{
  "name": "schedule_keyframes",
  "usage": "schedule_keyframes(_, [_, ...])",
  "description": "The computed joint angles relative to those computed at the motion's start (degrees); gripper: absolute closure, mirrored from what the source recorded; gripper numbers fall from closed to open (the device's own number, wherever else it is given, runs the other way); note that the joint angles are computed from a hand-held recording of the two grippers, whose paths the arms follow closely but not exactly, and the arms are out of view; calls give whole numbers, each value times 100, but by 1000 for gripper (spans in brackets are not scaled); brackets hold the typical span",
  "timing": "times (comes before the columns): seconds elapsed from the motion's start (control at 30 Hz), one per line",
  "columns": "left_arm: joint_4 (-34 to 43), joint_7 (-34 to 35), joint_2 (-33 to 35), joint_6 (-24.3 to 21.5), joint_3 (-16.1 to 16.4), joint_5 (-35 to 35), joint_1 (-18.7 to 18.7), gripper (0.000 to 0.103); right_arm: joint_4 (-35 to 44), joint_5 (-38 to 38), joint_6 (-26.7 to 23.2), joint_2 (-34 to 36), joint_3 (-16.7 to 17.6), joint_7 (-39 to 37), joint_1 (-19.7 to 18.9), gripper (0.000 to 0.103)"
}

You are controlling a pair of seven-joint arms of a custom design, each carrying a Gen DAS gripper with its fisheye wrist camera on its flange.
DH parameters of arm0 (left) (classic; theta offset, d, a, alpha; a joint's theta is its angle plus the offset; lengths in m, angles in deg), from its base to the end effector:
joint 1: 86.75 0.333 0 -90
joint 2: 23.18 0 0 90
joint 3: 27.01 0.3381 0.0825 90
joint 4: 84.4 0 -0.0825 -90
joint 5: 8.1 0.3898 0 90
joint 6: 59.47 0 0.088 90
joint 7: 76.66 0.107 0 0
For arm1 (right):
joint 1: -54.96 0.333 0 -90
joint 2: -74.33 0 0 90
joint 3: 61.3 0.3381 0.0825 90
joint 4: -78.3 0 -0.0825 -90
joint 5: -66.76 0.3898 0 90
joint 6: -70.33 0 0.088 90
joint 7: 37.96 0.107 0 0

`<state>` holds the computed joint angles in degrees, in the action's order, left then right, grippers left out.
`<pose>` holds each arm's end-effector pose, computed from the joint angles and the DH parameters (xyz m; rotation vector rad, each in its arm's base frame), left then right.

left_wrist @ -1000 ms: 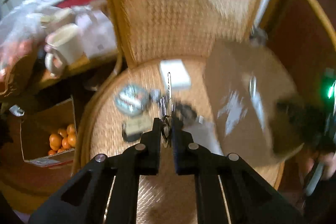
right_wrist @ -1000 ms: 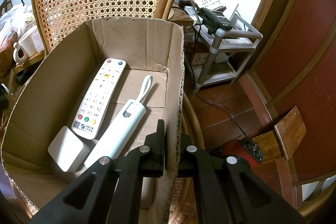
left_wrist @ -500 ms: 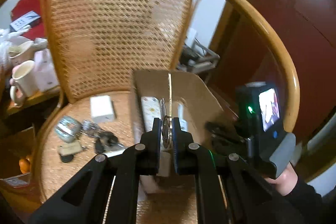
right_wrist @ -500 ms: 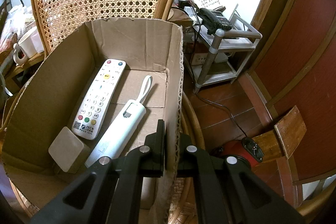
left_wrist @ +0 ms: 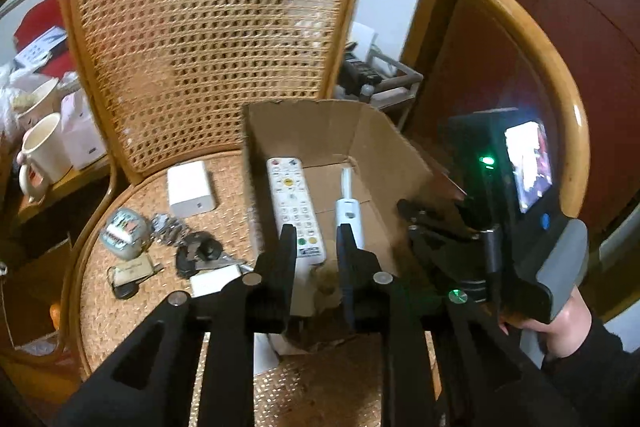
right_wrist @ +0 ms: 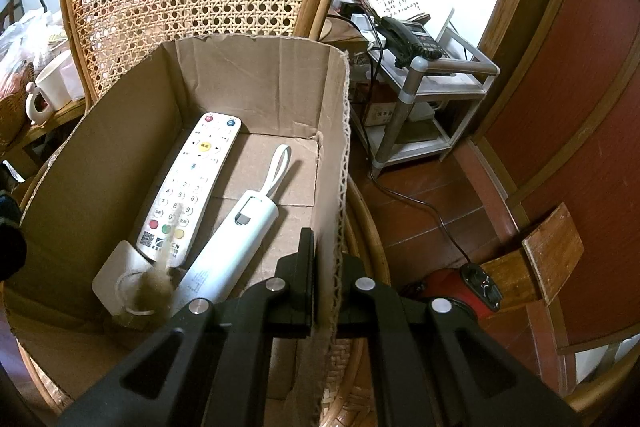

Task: Organize rigid objects
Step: 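Carry the keys into the box and open the left tool, then grasp the flat white remote on the seat with the left tool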

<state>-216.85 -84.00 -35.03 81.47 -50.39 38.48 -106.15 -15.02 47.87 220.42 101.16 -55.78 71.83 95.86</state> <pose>0.3694 -0.3530 0.4745 -2.1073 1.4288 -0.7404 0.5087 0.5286 0.4248 -2.3870 1.1322 -0.4055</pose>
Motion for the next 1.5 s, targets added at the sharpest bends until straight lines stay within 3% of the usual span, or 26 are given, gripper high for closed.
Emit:
schedule_keyframes(0.1, [-184,-41,-246,-13,34,-83,24,59,6,-3,-2,3,-4,0,5,97])
schedule_keyframes(0.17, [-282,-164,-491,-263,-78,18,92,16,16,1,-11,3,1,-11,6,97])
schedule_keyframes(0.23, [-324,-356,-707,-774,-283,222,169,6,21,-1,-16,2,-4,-6,10,97])
schedule_keyframes(0.3, [-347,-310,-827,-1163,-352,194,147,4,15,-4,-13,2,-7,1,12,97])
schedule_keyframes(0.43, [-476,124,-919,-1376,-166,-354,24,2,10,-2,-8,0,-5,-3,10,97])
schedule_keyframes(0.53, [-673,577,-1017,-1134,14,-804,-46,2,8,-2,0,0,-1,-17,7,97])
schedule_keyframes(0.87, [-986,1699,-908,-814,97,-1617,-16,2,-2,-19,18,-3,-10,-15,18,97])
schedule_keyframes(1.07, [-1411,2514,-811,514,386,-2441,-134,2,-7,-19,26,-2,-7,-30,13,97])
schedule_keyframes(1.23, [-1205,2923,-436,452,178,-2482,-21,2,-5,-18,25,-1,-9,-30,14,97])
schedule_keyframes(1.5, [-964,3106,35,414,220,-2535,-39,2,-12,-19,31,-3,-9,-33,14,97])
